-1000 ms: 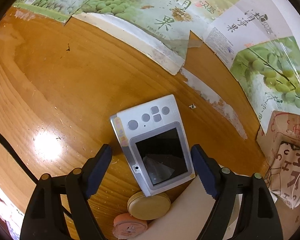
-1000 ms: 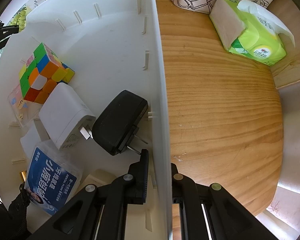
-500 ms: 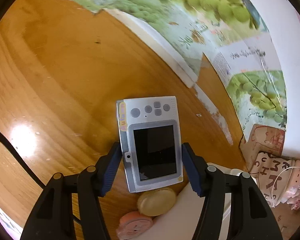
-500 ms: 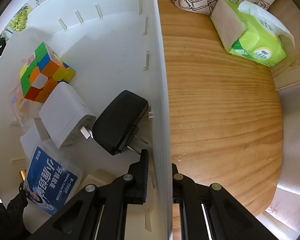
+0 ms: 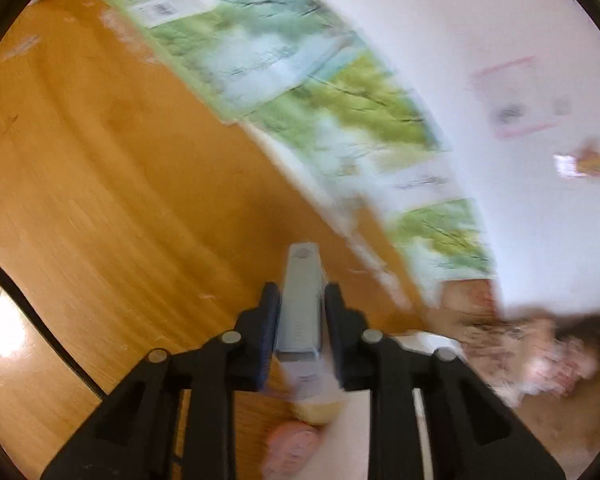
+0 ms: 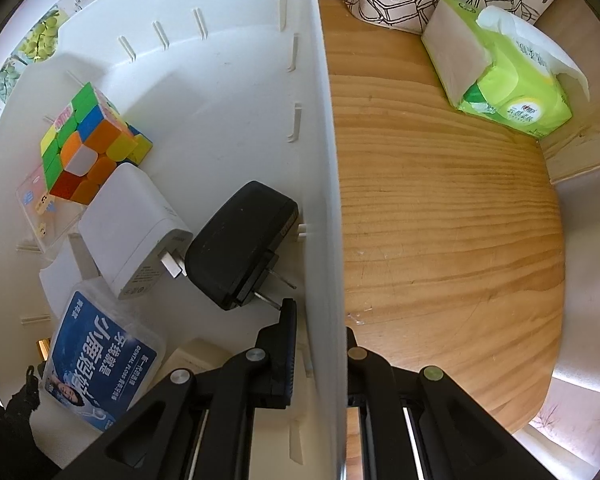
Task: Organize rigid objects
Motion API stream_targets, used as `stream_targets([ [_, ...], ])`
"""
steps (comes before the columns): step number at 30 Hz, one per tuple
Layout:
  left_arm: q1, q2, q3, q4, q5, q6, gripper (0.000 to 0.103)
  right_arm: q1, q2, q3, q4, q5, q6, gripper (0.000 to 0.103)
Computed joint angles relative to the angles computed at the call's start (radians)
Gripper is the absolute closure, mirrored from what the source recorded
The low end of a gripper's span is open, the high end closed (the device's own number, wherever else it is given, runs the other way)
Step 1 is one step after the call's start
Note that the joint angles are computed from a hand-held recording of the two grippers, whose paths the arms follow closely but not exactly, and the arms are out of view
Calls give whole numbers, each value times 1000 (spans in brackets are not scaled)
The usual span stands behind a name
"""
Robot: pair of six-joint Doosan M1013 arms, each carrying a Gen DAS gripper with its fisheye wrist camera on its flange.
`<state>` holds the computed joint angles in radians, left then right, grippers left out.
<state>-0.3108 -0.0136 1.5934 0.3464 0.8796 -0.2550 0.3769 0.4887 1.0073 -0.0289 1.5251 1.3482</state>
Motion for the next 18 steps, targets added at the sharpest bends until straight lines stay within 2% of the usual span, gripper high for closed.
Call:
stream_targets([
  [1, -11, -18, 19, 61, -44, -48, 86, 1, -1, 0, -1, 0, 0, 92],
  [2, -22, -34, 31, 119, -59, -80, 90, 1, -2, 1, -2, -2, -1, 92],
  [4, -42, -38, 27, 221, -78, -111, 90, 3, -5, 5, -5, -6, -3, 92],
  [6, -45, -41, 20, 251, -91, -104, 90, 4, -8, 9, -8, -11, -5, 91],
  [10, -41, -45, 9, 195, -87, -32, 89, 7, -16, 20, -12, -22, -7, 91],
  [13, -49, -49, 1, 129, -21, 31, 86, 9, -23, 28, -15, -31, -9, 91],
  [18, -50, -36, -2, 20, 48, 114, 78, 12, -28, 35, -23, -35, -10, 90],
])
